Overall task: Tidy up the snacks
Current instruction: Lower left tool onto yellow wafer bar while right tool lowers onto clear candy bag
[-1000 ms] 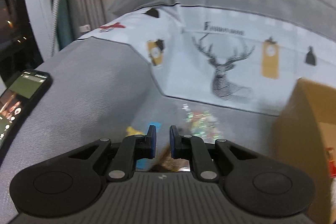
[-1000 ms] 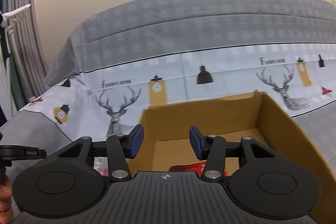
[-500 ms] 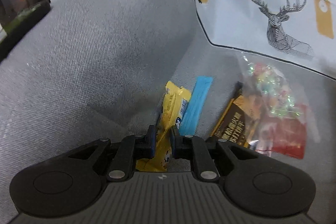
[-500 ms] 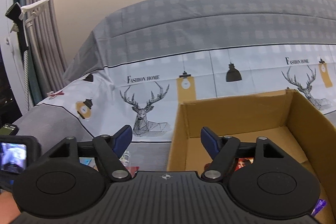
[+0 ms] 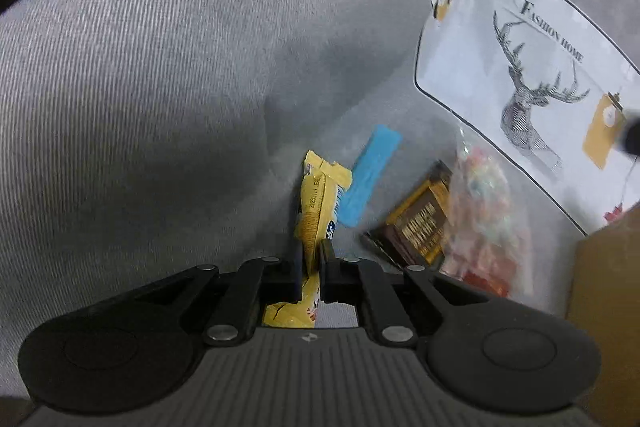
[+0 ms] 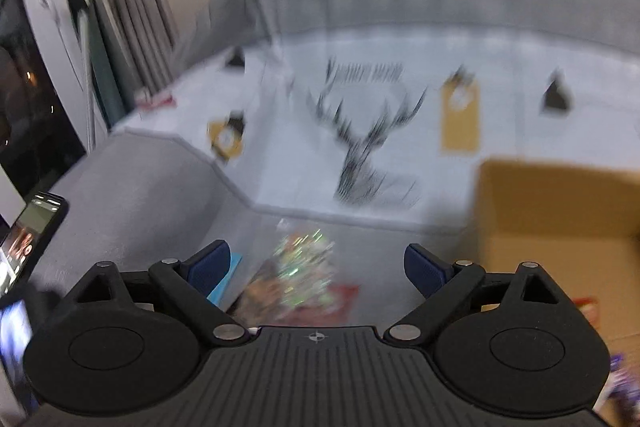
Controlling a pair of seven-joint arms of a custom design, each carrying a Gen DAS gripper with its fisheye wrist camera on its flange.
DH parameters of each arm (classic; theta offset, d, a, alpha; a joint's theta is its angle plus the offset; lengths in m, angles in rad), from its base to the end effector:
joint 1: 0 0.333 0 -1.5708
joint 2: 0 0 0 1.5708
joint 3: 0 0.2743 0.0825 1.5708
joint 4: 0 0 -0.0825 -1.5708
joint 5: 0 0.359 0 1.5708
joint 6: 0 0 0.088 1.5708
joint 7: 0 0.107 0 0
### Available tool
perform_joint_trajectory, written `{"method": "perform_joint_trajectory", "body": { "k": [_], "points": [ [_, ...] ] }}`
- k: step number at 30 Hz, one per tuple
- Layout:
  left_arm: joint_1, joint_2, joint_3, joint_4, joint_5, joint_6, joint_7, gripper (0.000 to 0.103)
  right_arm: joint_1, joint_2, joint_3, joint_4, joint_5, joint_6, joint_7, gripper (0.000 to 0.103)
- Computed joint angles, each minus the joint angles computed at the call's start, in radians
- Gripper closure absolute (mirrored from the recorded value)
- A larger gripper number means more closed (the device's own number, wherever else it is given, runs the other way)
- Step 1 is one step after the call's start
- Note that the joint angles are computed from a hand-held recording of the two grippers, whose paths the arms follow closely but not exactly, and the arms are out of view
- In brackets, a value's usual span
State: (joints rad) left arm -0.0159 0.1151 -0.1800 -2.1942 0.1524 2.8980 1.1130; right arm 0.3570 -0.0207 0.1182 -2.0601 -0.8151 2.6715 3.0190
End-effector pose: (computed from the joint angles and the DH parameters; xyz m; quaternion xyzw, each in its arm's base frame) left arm 0.5542 -0.1176 0.3759 -0.7195 0.6300 -0.2477 0.1551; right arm 0.4917 0.2779 0.4775 -0.5248 0.7511 -0.2272 0.3299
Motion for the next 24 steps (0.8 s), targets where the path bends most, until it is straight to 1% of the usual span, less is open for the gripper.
{"method": "perform_joint_trajectory", "body": {
  "k": [1,2,4,6,9,11,14,15,18,19,22,23,24],
  "points": [
    [0.004,-0.002,-0.006,0.001,-0.019,-0.007,0.016,0.095,-0.001,0.052,-0.003,0.045,0.055,0.007,-0.049,0.007],
    [0.005,0.002,-0.009,0.005,-0.03,-0.011,0.024,0.095,0.0,0.096,-0.004,0.087,0.109,-0.005,-0.097,0.005],
    [0.007,0.009,-0.016,0.015,-0.06,-0.02,0.045,0.095,0.003,0.191,-0.004,0.186,0.214,-0.064,-0.181,0.004],
    [0.015,0.008,-0.023,0.019,-0.098,-0.031,0.076,0.095,-0.008,0.27,-0.004,0.257,0.317,-0.073,-0.257,0.003],
    [0.019,-0.002,-0.027,0.014,-0.142,-0.042,0.119,0.095,-0.025,0.349,-0.009,0.325,0.427,-0.095,-0.317,0.003],
    [0.019,0.012,-0.026,0.035,-0.162,-0.053,0.137,0.095,-0.037,0.392,-0.007,0.368,0.488,-0.122,-0.355,0.003],
    [0.018,0.029,-0.029,0.057,-0.178,-0.062,0.144,0.094,-0.054,0.459,0.013,0.447,0.571,-0.195,-0.453,0.003],
    [0.019,0.029,-0.03,0.058,-0.182,-0.063,0.146,0.094,-0.053,0.48,0.017,0.472,0.585,-0.219,-0.487,0.001],
    [0.016,0.029,-0.03,0.06,-0.178,-0.066,0.142,0.094,-0.021,0.534,-0.001,0.547,0.557,-0.292,-0.554,0.0],
    [0.015,0.029,-0.03,0.061,-0.176,-0.067,0.139,0.094,-0.015,0.532,-0.007,0.532,0.549,-0.267,-0.557,0.0],
    [0.015,0.037,-0.028,0.068,-0.171,-0.065,0.137,0.094,-0.01,0.517,-0.019,0.499,0.543,-0.228,-0.551,0.0],
    [0.016,0.037,-0.029,0.069,-0.171,-0.066,0.137,0.094,-0.009,0.503,-0.022,0.473,0.538,-0.203,-0.548,0.003],
    [0.016,0.039,-0.029,0.07,-0.169,-0.064,0.135,0.094,-0.005,0.486,-0.029,0.445,0.524,-0.175,-0.534,0.011]
  ]
}}
